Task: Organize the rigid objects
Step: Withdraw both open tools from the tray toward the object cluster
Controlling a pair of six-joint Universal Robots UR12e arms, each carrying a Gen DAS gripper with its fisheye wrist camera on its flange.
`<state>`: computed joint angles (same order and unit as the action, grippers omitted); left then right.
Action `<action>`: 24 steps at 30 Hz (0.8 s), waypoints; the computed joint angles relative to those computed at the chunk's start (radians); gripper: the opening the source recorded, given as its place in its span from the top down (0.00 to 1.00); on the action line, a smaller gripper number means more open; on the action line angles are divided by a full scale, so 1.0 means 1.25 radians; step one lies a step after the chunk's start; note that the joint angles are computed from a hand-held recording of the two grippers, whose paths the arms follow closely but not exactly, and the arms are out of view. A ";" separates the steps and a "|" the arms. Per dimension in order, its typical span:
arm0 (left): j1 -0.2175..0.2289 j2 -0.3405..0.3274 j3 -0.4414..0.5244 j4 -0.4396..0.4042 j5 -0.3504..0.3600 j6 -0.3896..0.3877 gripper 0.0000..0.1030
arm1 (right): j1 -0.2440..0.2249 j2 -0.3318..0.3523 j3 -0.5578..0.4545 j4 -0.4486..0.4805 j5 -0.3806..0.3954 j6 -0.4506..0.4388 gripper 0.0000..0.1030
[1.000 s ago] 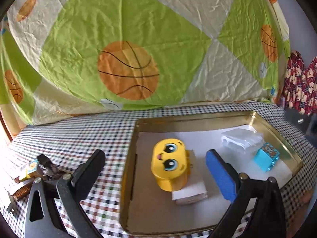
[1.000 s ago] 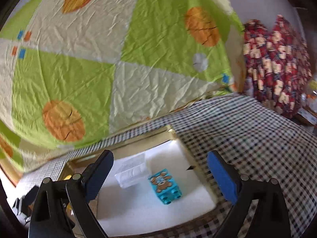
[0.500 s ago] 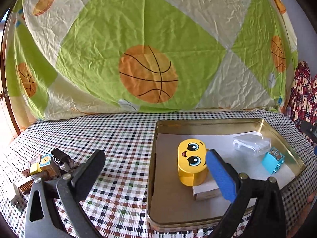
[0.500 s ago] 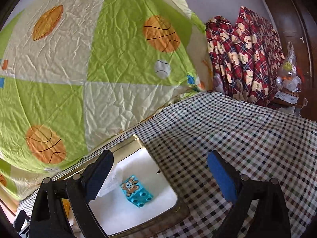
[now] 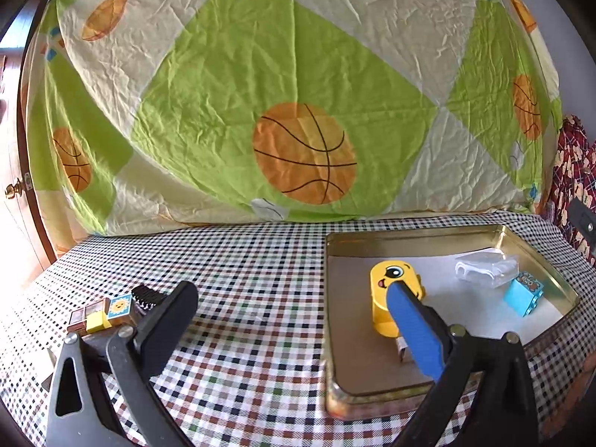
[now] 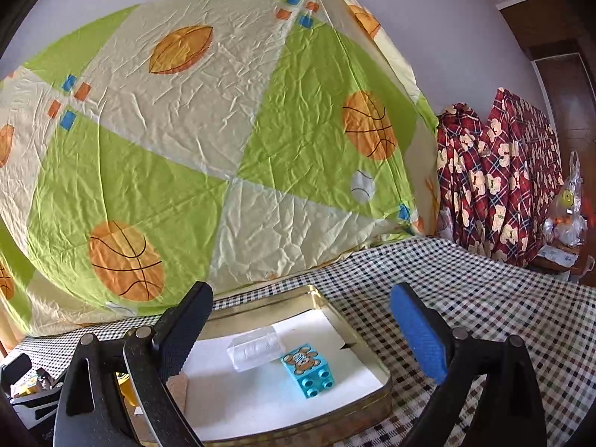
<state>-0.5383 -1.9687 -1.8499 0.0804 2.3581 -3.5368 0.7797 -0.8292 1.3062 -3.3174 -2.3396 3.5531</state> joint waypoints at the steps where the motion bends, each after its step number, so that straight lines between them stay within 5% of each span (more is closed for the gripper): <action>1: 0.002 0.004 -0.005 -0.003 -0.003 -0.007 0.01 | 0.002 0.000 0.001 0.000 0.000 0.002 0.05; 14: 0.017 0.055 -0.070 -0.026 0.008 -0.047 0.01 | 0.024 0.000 0.001 0.018 0.024 0.021 0.05; 24: 0.039 0.095 -0.129 -0.013 0.022 -0.054 0.00 | 0.054 0.036 -0.060 0.018 0.066 -0.077 0.05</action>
